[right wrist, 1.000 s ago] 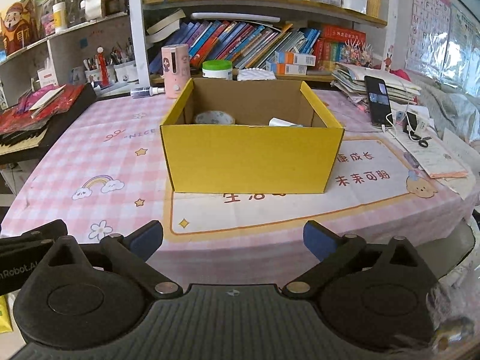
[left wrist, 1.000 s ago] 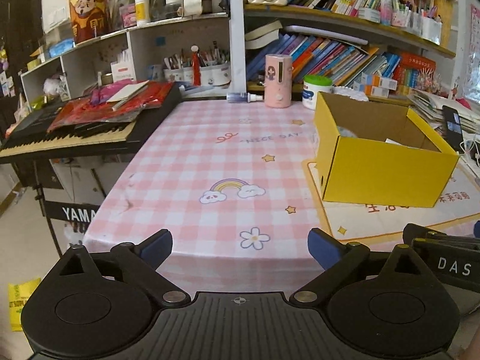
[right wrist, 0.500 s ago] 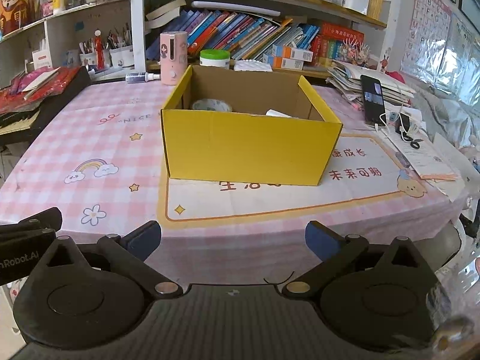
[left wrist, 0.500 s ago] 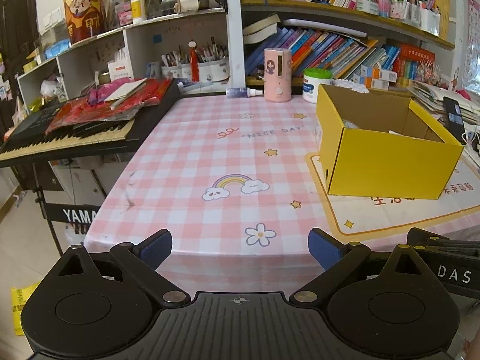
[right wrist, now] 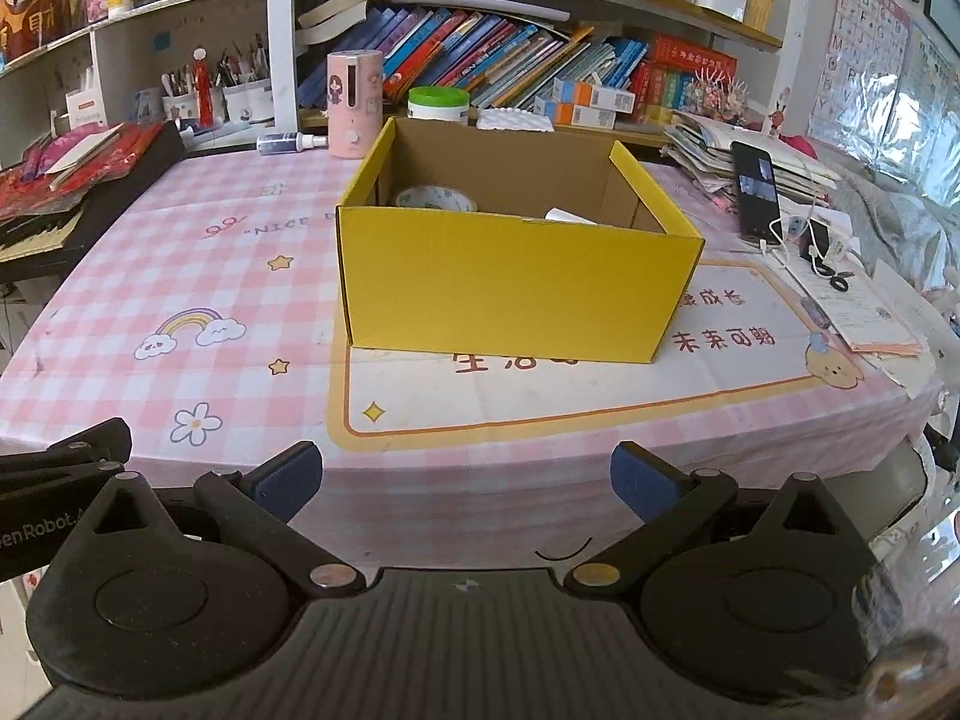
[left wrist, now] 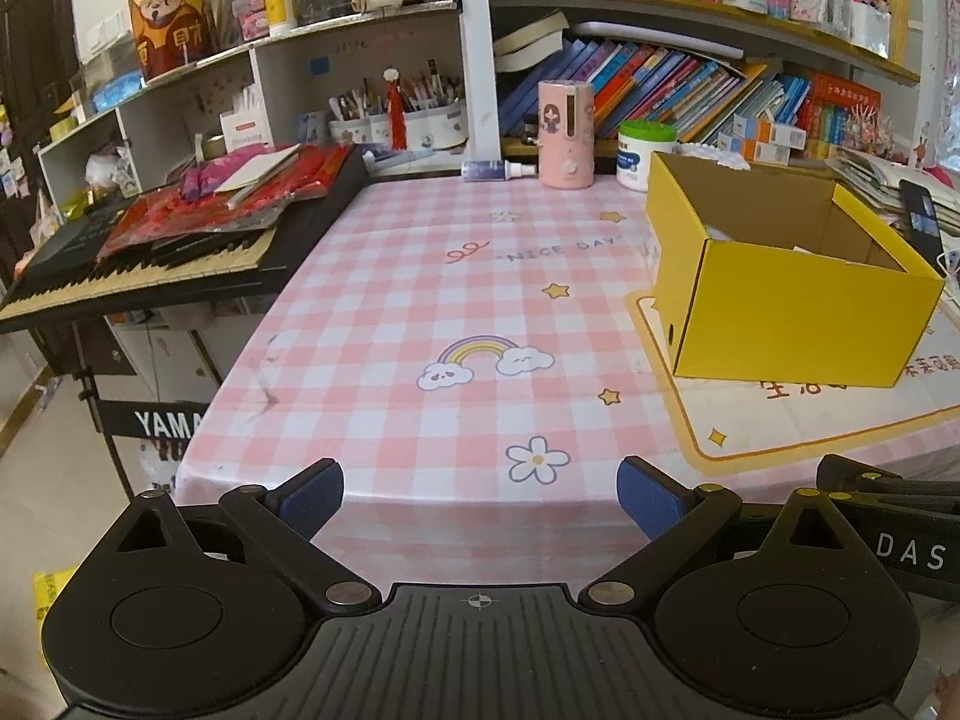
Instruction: Organize objects
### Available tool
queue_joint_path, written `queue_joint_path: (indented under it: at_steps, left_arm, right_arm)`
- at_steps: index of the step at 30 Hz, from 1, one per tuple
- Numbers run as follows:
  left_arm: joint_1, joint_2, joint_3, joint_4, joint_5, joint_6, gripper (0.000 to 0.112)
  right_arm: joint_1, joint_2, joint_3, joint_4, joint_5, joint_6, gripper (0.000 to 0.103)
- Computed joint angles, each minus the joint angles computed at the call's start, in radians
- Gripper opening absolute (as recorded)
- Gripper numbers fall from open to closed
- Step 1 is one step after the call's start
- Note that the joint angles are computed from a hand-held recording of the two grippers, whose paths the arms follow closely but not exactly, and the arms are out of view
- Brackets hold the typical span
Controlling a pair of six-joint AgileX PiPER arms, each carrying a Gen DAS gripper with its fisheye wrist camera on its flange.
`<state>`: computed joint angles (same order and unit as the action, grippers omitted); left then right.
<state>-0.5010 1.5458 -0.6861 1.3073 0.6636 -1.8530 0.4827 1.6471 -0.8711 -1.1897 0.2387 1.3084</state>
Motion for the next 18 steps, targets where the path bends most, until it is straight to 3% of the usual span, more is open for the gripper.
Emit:
queue_joint_path:
  at_steps: [18]
  left_arm:
    - [0.007, 0.015, -0.014, -0.026, 0.016, 0.02, 0.099]
  right_arm:
    - [0.011, 0.027, -0.027, 0.075, 0.019, -0.078, 0.103]
